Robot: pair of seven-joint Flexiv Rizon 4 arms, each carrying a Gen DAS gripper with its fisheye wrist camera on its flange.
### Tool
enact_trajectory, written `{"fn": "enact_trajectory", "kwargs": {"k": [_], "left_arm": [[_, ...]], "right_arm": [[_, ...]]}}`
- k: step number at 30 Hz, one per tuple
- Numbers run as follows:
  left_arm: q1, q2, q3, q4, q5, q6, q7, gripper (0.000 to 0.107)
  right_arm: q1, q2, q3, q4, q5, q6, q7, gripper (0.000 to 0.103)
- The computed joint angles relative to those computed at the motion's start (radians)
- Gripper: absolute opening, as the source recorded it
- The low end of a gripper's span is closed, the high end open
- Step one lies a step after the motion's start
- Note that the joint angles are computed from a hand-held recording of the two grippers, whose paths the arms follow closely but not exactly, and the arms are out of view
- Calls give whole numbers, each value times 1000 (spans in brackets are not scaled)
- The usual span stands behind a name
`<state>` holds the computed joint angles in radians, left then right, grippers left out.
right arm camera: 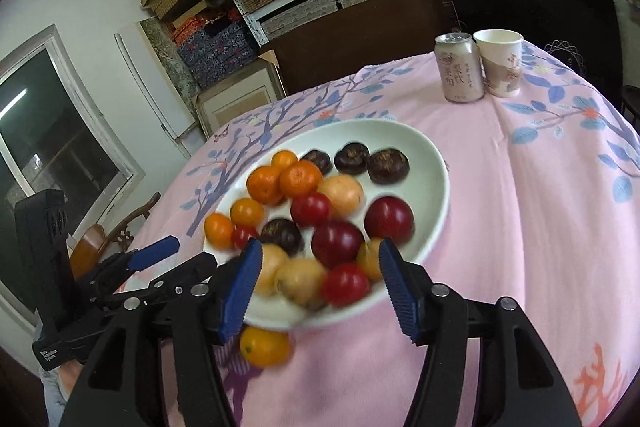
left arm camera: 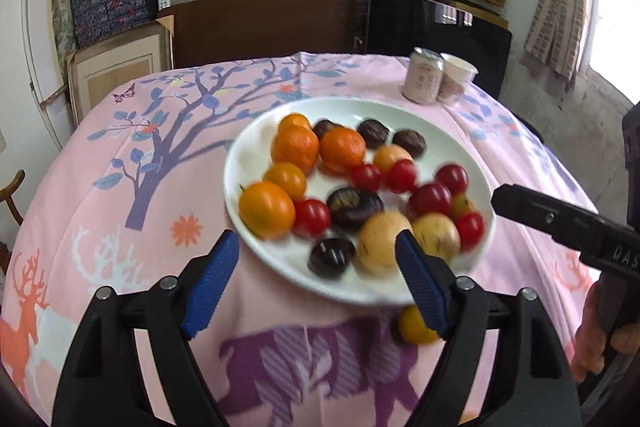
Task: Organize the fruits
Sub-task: 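Grasp a small orange with the left tool while the right tool grasps a pale striped fruit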
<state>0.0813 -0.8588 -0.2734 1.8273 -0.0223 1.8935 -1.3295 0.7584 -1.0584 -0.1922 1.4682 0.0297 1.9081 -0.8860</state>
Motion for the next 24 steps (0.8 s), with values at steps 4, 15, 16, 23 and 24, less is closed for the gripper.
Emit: {"fn": "enact_trajectory", "kwargs": {"k": [4,15,16,23,24], "left_arm": [[16,8,-30,76,52,28,8,79],[-123,-25,66,37,37,30,59,62],[-142,-28,75,33,-3,20,83,62],[-56,-51,-23,10,21,-55,111,37],[-61,-48,-18,14,18,-50,111,36]], "right_arm": [[23,32,0,90,48,53,-3,65],[10,106,166,356,63,308,-211,72],[9,107,176,360,56,307,-229,73],[41,126,180,352,21,186,-301,73],[59,130,167,347,28,159,-305,73]]}}
